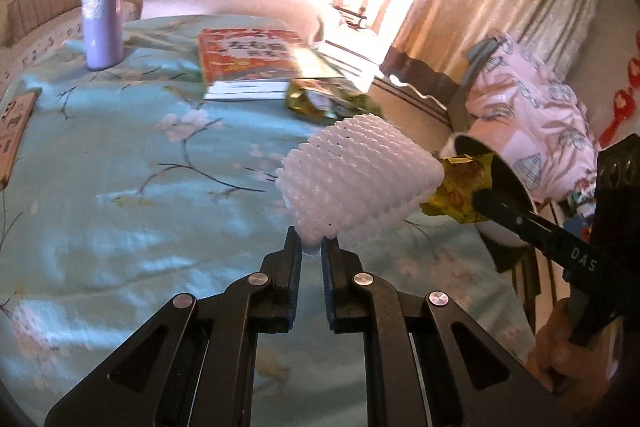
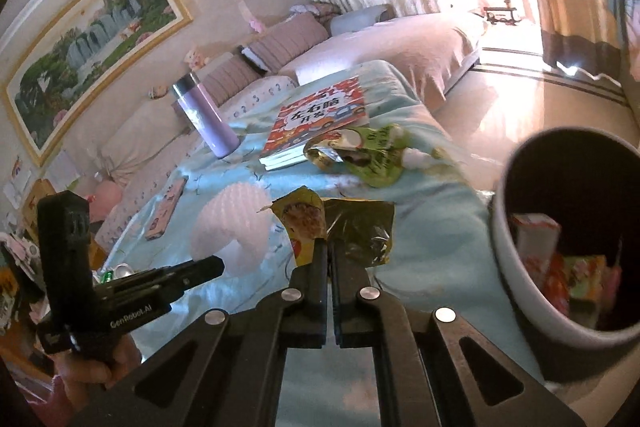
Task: Collect trash
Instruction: 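Carry the scrubber and wrapper over the bin and open both tools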
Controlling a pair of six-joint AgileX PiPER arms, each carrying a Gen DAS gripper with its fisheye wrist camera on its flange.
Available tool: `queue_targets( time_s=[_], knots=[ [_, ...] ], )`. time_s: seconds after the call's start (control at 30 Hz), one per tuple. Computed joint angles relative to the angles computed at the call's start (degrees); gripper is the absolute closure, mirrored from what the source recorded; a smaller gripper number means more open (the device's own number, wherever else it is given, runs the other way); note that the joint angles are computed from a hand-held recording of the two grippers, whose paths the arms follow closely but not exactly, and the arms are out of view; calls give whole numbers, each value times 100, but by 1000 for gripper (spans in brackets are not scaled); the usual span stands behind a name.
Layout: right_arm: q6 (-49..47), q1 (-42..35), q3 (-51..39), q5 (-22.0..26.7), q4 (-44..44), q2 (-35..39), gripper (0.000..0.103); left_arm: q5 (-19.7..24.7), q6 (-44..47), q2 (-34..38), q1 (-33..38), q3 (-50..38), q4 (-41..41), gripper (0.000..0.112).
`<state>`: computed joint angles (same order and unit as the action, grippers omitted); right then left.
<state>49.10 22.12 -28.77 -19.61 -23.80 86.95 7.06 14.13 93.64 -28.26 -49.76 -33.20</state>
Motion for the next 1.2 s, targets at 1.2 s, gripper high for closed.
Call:
queue_targets(
  time_s=[1.2],
  knots=[
    [2336, -3295, 1683, -925, -3445, -1865, 102, 947, -5105, 1047, -2122, -1910, 4942, 103]
  ],
)
